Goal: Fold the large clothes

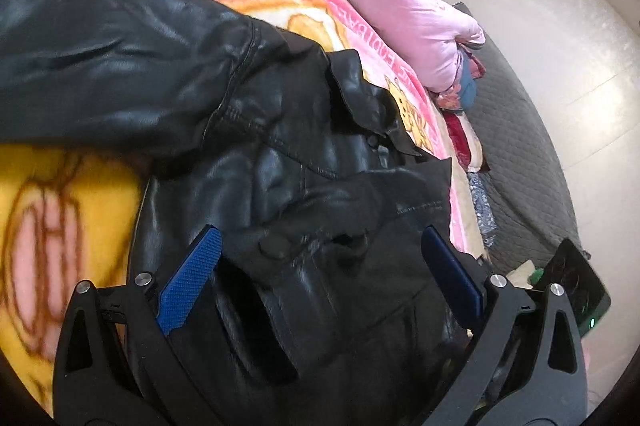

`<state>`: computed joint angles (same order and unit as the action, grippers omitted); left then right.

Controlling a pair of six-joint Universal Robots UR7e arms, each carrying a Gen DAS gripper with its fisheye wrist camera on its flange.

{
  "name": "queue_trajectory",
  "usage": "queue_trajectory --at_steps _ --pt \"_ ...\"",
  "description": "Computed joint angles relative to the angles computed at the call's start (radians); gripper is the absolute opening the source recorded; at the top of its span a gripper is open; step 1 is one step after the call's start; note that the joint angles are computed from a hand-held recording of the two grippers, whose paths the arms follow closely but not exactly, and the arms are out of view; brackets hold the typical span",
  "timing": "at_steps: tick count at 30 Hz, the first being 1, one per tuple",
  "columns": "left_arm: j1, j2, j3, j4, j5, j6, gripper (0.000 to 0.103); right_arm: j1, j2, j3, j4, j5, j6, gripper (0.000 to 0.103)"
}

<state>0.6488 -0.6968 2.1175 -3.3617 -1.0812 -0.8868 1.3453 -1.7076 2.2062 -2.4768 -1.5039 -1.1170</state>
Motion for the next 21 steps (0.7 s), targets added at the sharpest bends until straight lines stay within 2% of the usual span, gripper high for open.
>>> queue_trajectory --at_steps 1,6,8,11,12,13,14,15,16,18,21 --pt "-0.006 -0.002 0.009 0.003 -0.006 -0.006 0.093 -0.004 -0.001 -0.011 0.002 0.009 0.014 0.099" --pt "-0.003 0.026 -0.021 0.089 -0.045 -0.007 0.094 -0.088 -0.010 -0.119 0.050 0.156 0.134 0.099" --pt "-0.015 0.042 -0.045 0.142 -0.002 0.001 0.094 -0.108 -0.004 -0.140 -0.003 0.167 0.193 0.099" --pt "-0.032 0.072 -0.083 0.179 0.069 0.022 0.093 -0.146 0.045 -0.204 -0.115 0.136 0.382 0.099" --pt "-0.034 0.081 -0.100 0.202 0.088 0.028 0.084 -0.154 0.061 -0.219 -0.157 0.116 0.437 0.099" --pt "-0.037 0.090 -0.124 0.241 0.116 0.037 0.068 -0.164 0.082 -0.237 -0.221 0.084 0.513 0.099" --pt "-0.036 0.097 -0.136 0.258 0.132 0.043 0.056 -0.173 0.095 -0.248 -0.262 0.067 0.550 0.099" --pt "-0.032 0.103 -0.144 0.245 0.128 0.064 0.027 -0.182 0.114 -0.263 -0.311 0.042 0.590 0.099" --pt "-0.021 0.111 -0.149 0.204 0.103 0.087 0.009 -0.188 0.137 -0.287 -0.342 0.009 0.629 0.099" --pt "-0.015 0.108 -0.152 0.188 0.100 0.105 0.007 -0.206 0.168 -0.338 -0.329 -0.010 0.663 0.099" --pt "-0.035 0.099 -0.152 0.102 0.137 0.181 0.004 -0.221 0.211 -0.412 -0.292 -0.012 0.713 0.098"
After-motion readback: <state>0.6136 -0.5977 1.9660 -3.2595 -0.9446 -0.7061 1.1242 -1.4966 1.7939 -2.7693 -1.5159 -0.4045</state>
